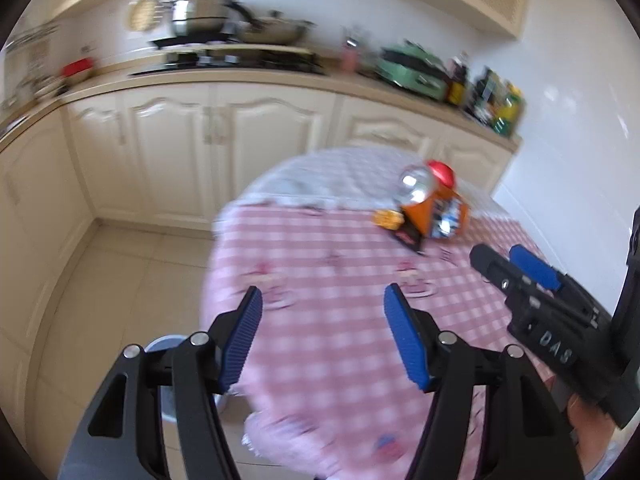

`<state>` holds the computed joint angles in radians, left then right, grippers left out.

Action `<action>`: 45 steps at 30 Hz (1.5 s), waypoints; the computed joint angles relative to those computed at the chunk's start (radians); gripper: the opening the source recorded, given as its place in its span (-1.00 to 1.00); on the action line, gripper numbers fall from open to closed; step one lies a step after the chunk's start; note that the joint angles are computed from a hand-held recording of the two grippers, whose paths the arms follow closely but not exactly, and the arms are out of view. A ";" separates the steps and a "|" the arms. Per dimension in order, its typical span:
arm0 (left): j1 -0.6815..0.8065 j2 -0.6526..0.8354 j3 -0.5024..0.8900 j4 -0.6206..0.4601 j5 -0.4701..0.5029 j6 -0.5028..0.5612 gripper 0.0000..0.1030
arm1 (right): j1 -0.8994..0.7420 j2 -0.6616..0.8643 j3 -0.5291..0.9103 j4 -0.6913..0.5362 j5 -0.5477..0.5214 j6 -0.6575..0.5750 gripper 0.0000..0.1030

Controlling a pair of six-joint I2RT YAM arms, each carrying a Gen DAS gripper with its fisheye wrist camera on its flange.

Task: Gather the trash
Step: 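Bring both open tools back toward the table, then grasp the dark snack bag with the right tool while the left tool grasps the orange peel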

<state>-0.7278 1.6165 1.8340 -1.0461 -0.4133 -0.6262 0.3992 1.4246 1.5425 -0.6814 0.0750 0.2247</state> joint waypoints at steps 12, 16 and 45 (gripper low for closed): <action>0.087 0.225 0.177 -0.021 0.038 0.026 0.21 | -0.097 0.325 0.272 -0.150 -0.166 0.088 0.39; 0.139 0.186 0.104 0.027 0.077 0.021 0.21 | -0.058 0.461 0.431 -0.212 -0.134 0.137 0.39; 0.137 0.547 0.565 -0.046 0.240 0.157 0.21 | -0.229 0.224 0.104 -0.166 -0.346 -0.082 -0.78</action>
<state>-0.5912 2.1638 2.3986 -1.0916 -0.1733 -0.4687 0.1705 1.6484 1.6464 -0.8472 -0.2710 0.1428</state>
